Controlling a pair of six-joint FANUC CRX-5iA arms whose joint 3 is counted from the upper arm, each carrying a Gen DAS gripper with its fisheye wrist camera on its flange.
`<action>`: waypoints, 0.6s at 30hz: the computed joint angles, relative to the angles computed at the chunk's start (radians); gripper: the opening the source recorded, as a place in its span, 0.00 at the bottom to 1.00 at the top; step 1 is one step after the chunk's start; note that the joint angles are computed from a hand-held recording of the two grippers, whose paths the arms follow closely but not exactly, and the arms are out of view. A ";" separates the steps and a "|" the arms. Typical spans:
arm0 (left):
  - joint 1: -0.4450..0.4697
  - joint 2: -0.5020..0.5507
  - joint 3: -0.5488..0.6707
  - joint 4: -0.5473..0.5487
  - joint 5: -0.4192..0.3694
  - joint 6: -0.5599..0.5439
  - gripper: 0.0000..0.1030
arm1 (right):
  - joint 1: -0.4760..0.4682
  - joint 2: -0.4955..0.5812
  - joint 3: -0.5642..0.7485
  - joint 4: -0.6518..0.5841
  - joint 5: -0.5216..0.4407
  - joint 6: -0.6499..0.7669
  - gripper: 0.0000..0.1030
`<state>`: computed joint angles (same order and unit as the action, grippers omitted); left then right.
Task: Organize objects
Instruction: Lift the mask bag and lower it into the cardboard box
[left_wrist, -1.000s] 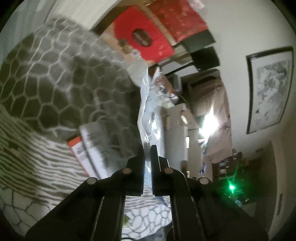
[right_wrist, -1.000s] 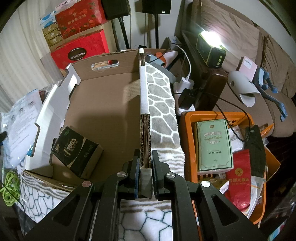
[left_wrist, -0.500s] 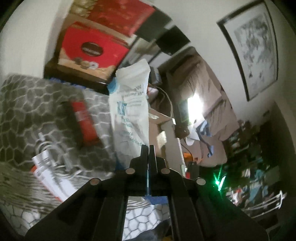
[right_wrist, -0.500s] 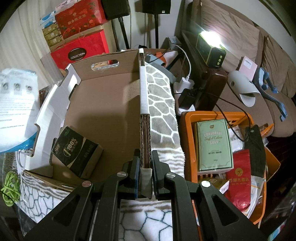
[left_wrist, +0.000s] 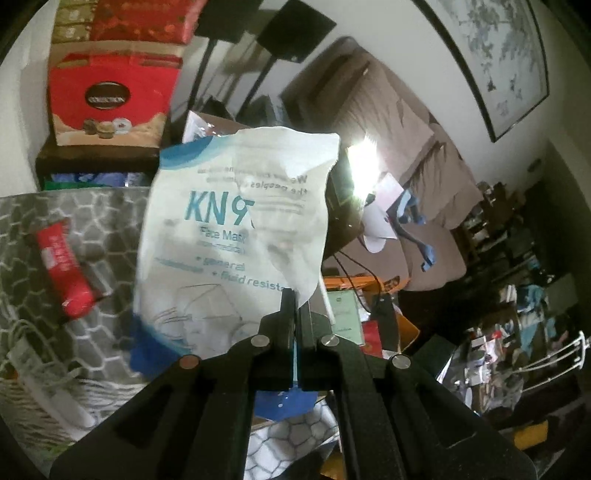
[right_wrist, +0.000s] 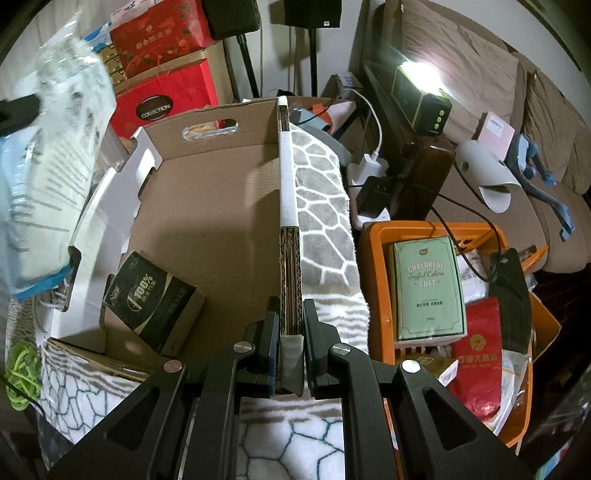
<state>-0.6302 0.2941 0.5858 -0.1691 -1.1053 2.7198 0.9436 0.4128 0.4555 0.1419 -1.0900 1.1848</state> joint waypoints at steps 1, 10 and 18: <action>0.001 0.017 0.013 0.010 0.008 0.000 0.01 | 0.001 0.000 0.000 0.001 0.000 -0.001 0.10; 0.042 0.012 -0.082 0.113 0.136 -0.009 0.20 | 0.001 0.001 0.000 0.002 -0.001 -0.003 0.10; 0.027 -0.097 -0.179 0.014 0.146 0.049 0.55 | 0.000 -0.001 -0.001 0.001 0.000 -0.002 0.10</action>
